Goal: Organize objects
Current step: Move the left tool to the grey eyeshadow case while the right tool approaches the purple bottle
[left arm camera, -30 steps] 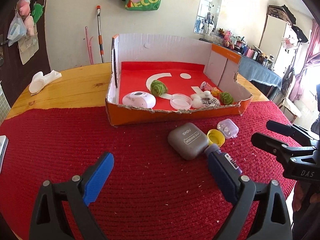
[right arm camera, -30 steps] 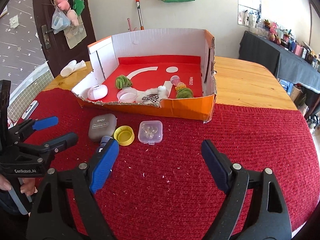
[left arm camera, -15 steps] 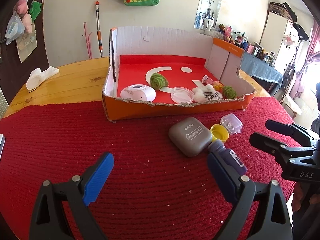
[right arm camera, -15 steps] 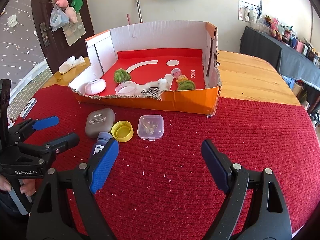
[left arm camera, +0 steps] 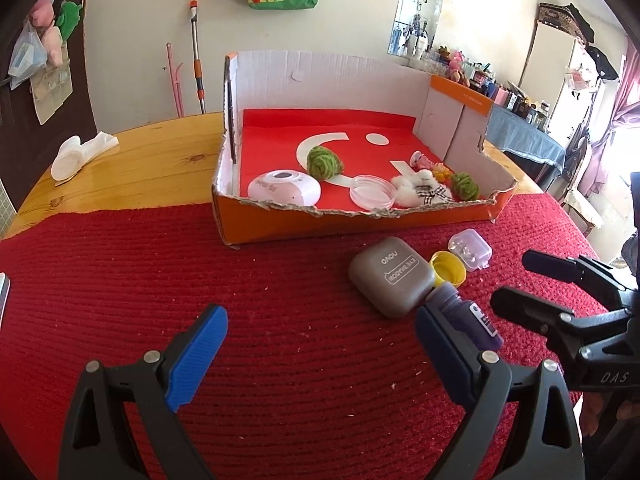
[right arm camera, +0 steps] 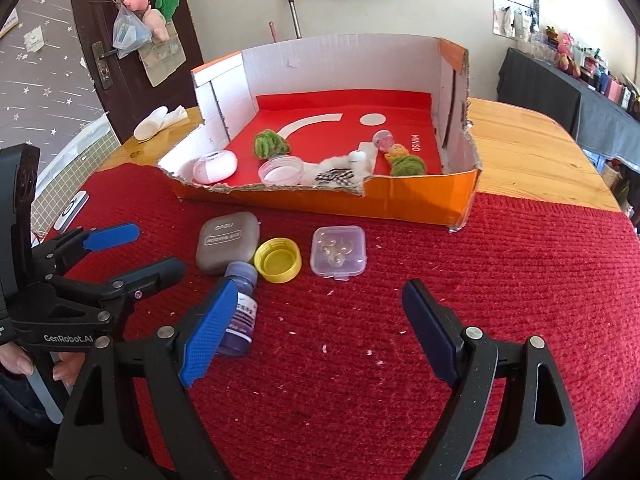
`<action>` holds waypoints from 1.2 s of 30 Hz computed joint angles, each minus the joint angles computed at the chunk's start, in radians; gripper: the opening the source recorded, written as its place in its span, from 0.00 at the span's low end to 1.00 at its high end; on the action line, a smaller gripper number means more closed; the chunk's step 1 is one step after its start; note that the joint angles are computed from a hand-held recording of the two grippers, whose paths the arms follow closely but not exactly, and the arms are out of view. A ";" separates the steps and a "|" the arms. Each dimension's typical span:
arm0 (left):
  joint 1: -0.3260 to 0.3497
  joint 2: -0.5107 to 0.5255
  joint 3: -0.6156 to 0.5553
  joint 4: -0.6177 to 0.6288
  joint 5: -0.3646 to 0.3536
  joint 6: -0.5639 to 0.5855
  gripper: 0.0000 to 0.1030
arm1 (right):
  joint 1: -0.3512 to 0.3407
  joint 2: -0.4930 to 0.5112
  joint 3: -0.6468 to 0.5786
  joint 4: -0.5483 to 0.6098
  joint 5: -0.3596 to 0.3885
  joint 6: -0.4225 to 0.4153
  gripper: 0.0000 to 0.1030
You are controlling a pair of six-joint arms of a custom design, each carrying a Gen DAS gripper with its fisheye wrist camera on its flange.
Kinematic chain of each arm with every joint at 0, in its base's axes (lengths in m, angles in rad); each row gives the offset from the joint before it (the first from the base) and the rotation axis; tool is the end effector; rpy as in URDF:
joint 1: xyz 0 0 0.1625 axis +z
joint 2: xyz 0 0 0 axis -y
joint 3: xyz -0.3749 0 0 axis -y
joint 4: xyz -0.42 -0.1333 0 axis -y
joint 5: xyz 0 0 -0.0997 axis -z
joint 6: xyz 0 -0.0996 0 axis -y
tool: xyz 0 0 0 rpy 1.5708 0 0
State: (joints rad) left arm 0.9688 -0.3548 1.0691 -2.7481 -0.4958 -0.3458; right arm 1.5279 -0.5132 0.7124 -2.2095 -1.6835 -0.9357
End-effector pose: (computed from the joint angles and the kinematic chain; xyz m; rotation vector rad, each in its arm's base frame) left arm -0.2592 -0.7674 0.0197 -0.0251 2.1832 -1.0416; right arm 0.0847 -0.8751 0.2163 1.1762 -2.5392 0.4775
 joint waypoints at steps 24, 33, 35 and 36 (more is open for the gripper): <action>0.013 -0.013 0.004 0.032 -0.086 0.066 0.94 | -0.009 -0.004 0.055 -0.120 -0.061 -0.024 0.82; 0.023 0.067 -0.151 0.110 -0.115 0.204 0.88 | -0.022 0.009 -0.004 -0.033 -0.016 -0.084 0.82; 0.028 0.076 -0.176 0.130 -0.125 0.215 0.85 | -0.024 0.010 -0.008 -0.019 -0.003 -0.100 0.82; 0.031 0.081 -0.189 0.142 -0.131 0.219 0.82 | -0.024 0.010 -0.009 -0.017 -0.003 -0.105 0.82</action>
